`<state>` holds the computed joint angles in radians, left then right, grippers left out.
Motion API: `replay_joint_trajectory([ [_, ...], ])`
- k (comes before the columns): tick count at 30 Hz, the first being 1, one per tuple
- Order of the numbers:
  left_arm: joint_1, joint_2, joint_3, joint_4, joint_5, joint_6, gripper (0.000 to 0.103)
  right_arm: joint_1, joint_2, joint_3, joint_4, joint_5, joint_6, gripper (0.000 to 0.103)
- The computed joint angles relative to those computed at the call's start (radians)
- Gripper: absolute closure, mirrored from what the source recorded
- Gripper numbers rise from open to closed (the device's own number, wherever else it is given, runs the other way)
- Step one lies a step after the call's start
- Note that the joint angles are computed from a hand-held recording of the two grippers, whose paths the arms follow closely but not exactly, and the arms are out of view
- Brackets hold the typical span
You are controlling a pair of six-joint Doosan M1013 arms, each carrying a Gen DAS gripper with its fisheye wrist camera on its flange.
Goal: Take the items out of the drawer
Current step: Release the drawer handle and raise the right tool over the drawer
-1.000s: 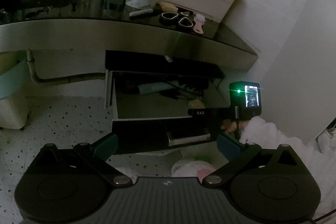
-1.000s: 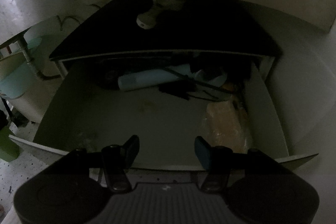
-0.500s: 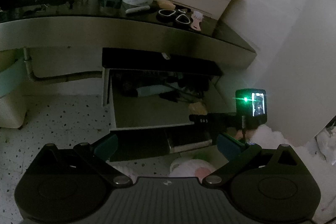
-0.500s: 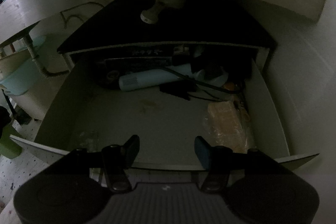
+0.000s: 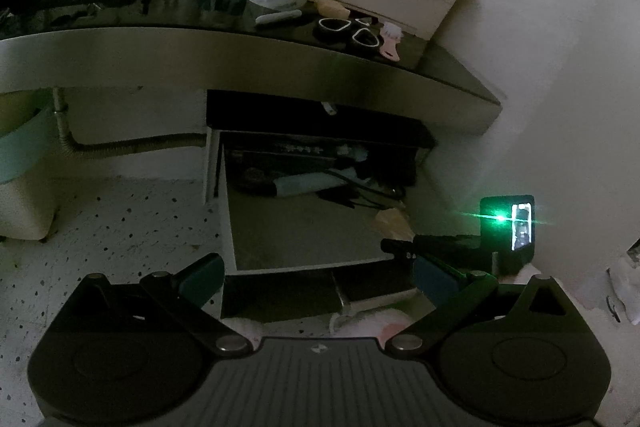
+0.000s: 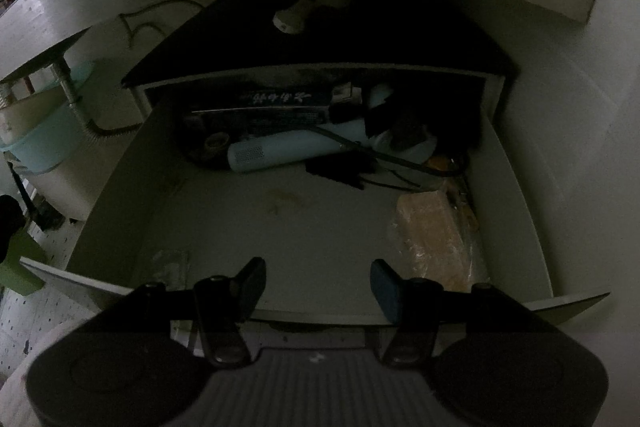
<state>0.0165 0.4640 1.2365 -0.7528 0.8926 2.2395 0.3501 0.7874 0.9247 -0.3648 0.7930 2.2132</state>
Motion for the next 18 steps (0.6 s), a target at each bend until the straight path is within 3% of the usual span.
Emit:
replay_joint_trajectory([
  [10, -0.006, 0.022, -0.037, 0.029, 0.016, -0.019, 0.001, -0.004, 0.006, -0.015, 0.013, 0.008, -0.013, 0.045],
  [18, -0.022, 0.101, -0.176, 0.098, 0.103, -0.094, 0.001, -0.008, 0.0, 0.001, 0.024, -0.016, -0.025, 0.045],
])
